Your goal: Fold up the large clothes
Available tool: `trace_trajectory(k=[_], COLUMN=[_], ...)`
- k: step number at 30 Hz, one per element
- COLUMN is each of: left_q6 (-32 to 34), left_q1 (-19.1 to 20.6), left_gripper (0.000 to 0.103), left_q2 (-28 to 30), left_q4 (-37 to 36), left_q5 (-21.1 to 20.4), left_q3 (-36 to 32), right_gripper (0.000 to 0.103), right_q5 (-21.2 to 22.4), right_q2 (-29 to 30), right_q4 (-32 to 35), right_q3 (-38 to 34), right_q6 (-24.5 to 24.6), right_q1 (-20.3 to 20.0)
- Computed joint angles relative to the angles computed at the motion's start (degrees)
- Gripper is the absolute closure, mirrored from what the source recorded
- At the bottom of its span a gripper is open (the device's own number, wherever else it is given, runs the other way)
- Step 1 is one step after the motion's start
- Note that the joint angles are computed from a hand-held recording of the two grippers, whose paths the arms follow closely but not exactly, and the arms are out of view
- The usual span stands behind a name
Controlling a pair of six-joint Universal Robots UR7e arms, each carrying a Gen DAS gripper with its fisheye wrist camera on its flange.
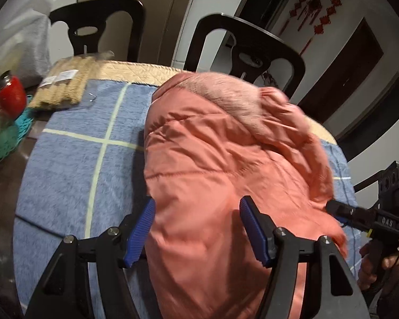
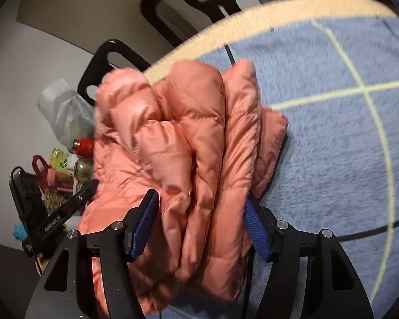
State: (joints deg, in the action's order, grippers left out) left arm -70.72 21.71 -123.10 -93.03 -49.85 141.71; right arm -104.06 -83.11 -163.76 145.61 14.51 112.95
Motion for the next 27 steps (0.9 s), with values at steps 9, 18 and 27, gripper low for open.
trace_trajectory(k=[9, 18, 27], left_q6=[-14.13, -12.26, -26.69], left_q1=[-14.62, -11.8, -22.29], left_gripper=[0.036, 0.032, 0.034], left_q2=[-1.41, 6.27, 5.48], left_q4=[10.36, 5.47, 20.31], left_q5=[-4.55, -5.86, -9.7], left_q3=[0.73, 2.69, -2.49], right_gripper=[0.062, 0.083, 0.042], right_q5=[-6.97, -10.2, -6.55], right_q2=[1.5, 7.36, -8.22], right_q4=[0.91, 4.3, 12.27], right_q3=[-3.44, -3.19, -0.73], right_q6=[-6.37, -8.27, -7.84], right_q1=[9.55, 4.53, 9.53])
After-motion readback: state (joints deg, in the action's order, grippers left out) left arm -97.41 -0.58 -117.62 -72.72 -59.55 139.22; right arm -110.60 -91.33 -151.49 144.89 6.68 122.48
